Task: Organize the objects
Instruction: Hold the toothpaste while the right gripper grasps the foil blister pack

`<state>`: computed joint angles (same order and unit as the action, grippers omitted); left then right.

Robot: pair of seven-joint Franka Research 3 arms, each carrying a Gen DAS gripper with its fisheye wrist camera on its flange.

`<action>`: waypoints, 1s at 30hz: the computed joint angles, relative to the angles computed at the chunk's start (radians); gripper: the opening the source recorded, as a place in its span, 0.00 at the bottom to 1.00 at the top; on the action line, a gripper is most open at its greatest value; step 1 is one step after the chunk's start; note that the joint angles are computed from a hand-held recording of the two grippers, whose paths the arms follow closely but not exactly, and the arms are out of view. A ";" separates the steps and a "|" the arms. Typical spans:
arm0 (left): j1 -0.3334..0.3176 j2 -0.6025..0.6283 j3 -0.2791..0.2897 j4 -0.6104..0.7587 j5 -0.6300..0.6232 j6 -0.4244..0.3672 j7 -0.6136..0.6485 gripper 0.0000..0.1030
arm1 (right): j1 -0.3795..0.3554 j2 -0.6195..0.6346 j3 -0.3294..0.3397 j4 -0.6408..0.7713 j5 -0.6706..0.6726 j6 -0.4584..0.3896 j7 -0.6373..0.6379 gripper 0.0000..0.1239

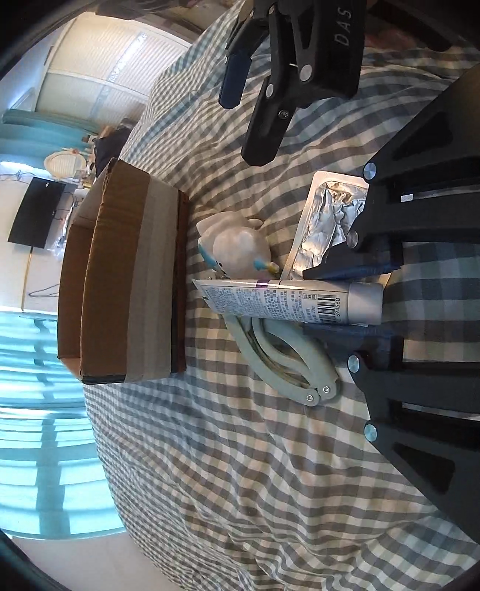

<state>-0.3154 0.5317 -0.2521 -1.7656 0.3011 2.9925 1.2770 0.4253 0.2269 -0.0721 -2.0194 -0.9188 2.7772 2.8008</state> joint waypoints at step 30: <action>0.047 -0.086 0.042 -0.085 0.043 -0.014 -0.114 0.21 | 0.064 0.115 0.013 0.083 0.326 0.090 -0.393 0.77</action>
<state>-0.2684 0.4461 -0.2103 -1.8503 0.3446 2.9785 1.1630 0.4897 0.3415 -0.0589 -1.9363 -0.5931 2.8672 2.4081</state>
